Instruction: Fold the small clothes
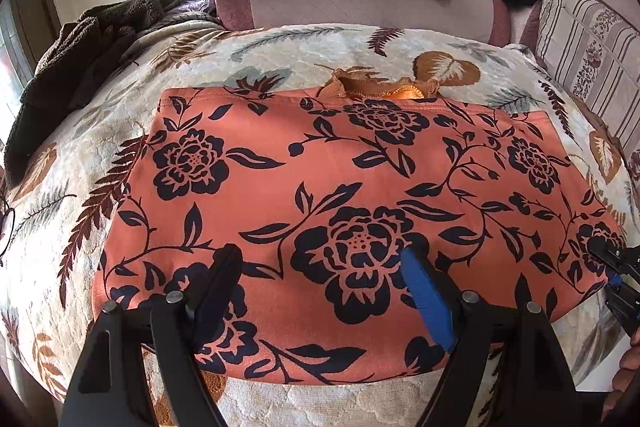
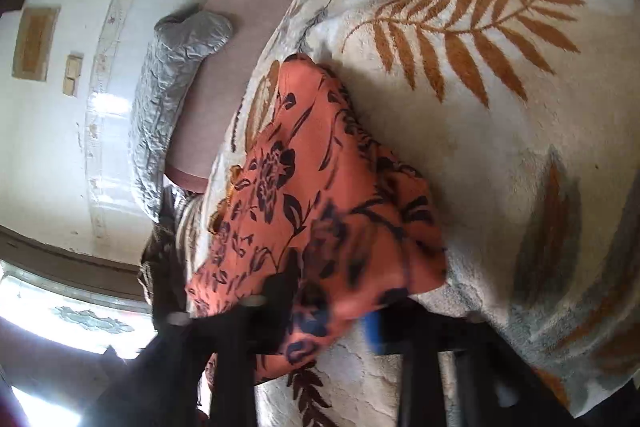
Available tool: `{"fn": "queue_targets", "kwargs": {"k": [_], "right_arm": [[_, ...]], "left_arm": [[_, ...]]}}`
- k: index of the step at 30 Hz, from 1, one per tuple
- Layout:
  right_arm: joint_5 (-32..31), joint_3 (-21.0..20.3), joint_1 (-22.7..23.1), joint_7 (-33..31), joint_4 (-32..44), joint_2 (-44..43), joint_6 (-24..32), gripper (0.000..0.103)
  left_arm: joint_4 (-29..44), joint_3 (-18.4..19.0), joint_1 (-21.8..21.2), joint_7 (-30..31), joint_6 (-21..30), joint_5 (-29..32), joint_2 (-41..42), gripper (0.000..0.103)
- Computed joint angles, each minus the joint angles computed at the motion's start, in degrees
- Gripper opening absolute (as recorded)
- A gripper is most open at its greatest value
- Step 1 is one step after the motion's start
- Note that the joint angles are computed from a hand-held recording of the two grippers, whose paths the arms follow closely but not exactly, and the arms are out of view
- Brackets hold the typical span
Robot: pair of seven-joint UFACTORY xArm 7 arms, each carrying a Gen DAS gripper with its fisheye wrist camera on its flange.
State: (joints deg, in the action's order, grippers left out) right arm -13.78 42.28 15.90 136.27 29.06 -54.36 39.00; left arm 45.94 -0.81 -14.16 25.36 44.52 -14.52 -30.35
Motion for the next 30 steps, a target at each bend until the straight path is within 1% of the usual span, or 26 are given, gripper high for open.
{"fn": "queue_targets", "kwargs": {"k": [1, 2, 4, 5, 6, 7, 8, 9, 10, 11, 12, 13, 15, 16, 17, 18, 20, 22, 23, 24, 25, 26, 27, 28, 29, 30], "right_arm": [[-0.1, -0.8, 0.2, -1.5, 0.9, 1.0, 1.1, 0.016], [-0.3, -1.1, 0.3, -3.2, 2.6, 2.0, 3.3, 0.015], [-1.8, -0.4, -0.6, -6.9, 7.6, 4.3, 9.9, 0.015], [-2.2, 0.2, -1.1, -7.7, 9.3, 5.0, 11.9, 0.015], [-2.2, 0.5, -1.1, -7.3, 9.4, 5.1, 12.1, 0.017], [-1.7, 0.3, -0.7, -6.0, 8.0, 4.5, 10.6, 0.021], [-0.8, 0.1, 0.0, -4.2, 5.9, 3.8, 8.5, 0.032], [0.5, 0.0, 0.7, -1.4, 3.2, 2.7, 5.5, 0.043], [0.6, 1.2, 0.4, 3.0, -0.2, 0.2, 0.7, 0.057], [0.0, 3.2, -0.9, 7.0, -2.3, -2.8, -2.6, 0.062], [-0.1, 3.6, -1.1, 8.6, -3.1, -4.1, -3.4, 0.062], [-0.4, 3.5, -1.1, 8.7, -3.3, -4.7, -3.6, 0.064], [-0.9, 2.5, -1.1, 7.2, -3.5, -4.4, -4.6, 0.062], [-1.1, 1.8, -1.1, 5.8, -3.0, -3.5, -4.2, 0.042], [-1.4, 0.7, -0.9, 3.2, -1.8, -2.0, -3.1, 0.013], [-1.9, -0.1, -0.8, -0.1, 0.7, -0.2, -0.1, 0.013], [-3.3, 0.3, -1.6, -5.7, 6.6, 2.9, 7.2, 0.013], [-2.9, 0.3, -1.5, -8.7, 9.5, 5.6, 11.2, 0.014], [-1.3, -1.0, -0.2, -9.4, 9.0, 6.9, 11.4, 0.017], [1.1, -2.9, 1.9, -8.9, 6.6, 7.2, 9.3, 0.023], [3.0, -3.8, 3.8, -6.0, 2.6, 5.1, 4.7, 0.027], [3.4, -2.7, 4.1, -1.8, -0.1, 1.2, 2.5, 0.030], [3.8, -2.7, 5.2, 0.0, -1.3, -1.5, 2.6, 0.040], [4.1, -3.0, 6.3, -0.5, -1.1, -3.4, 5.1, 0.057], [4.0, -3.4, 7.4, -1.8, -0.1, -5.0, 8.8, 0.068], [3.7, -4.2, 8.3, -3.9, 0.8, -6.2, 12.1, 0.069]], "left_arm": [[0.1, 0.0, 0.0, 0.1, 0.1, 0.0, 0.1, 0.083], [0.0, 0.1, 0.0, 0.3, 0.0, 0.0, -0.1, 0.083], [0.0, 0.6, -0.2, 0.7, -0.3, -0.7, -0.5, 0.083], [-0.1, 0.9, -0.4, 0.9, -0.8, -1.4, -0.9, 0.083], [-0.4, 1.1, -0.5, 0.9, -1.5, -1.9, -1.1, 0.083], [-0.7, 1.0, -0.5, 1.0, -2.2, -2.1, -1.1, 0.083], [-0.8, 0.6, -0.5, 1.0, -2.2, -1.6, -0.6, 0.083], [-0.6, 0.0, -0.4, 0.9, -1.1, -0.6, 0.5, 0.083], [-0.4, -0.8, -0.1, 0.7, 0.2, 0.8, 1.7, 0.083], [-1.1, -1.8, 0.2, 0.7, -0.5, 2.4, 2.3, 0.083], [-2.8, -1.9, -0.2, 1.5, -3.4, 2.4, 1.5, 0.084], [-3.3, -1.9, -0.3, 1.6, -4.2, 2.6, 0.9, 0.084], [-2.3, -1.8, -0.3, 0.5, -2.8, 2.7, 1.1, 0.084], [-1.7, -1.6, -0.3, -0.1, -2.0, 2.4, 1.1, 0.084], [-1.3, -1.2, -0.4, -0.3, -1.5, 1.9, 1.0, 0.083], [-1.3, -0.8, -0.6, -0.1, -1.8, 1.3, 0.4, 0.083], [-2.2, -0.5, -1.1, 0.3, -3.9, 0.4, -1.1, 0.083], [-2.6, -0.9, -1.4, 0.8, -4.0, 1.0, -0.7, 0.083], [-2.2, -1.8, -1.1, 0.7, -2.5, 2.5, 0.7, 0.083], [-2.2, -2.7, -0.7, -0.1, -1.9, 4.4, 1.8, 0.084], [-3.1, -2.6, -0.9, 0.3, -3.7, 3.9, 1.3, 0.084], [-2.9, -2.2, -1.1, 0.4, -3.5, 3.5, 0.9, 0.084], [-2.2, -1.6, -1.4, 0.4, -2.6, 2.8, 0.7, 0.084], [-1.9, -0.8, -1.8, 0.5, -2.6, 1.4, 0.3, 0.084], [-2.1, -0.1, -2.3, 1.1, -3.2, 0.1, 0.0, 0.084], [-2.4, 0.1, -2.6, 1.9, -4.0, -0.4, -0.1, 0.084]]}}
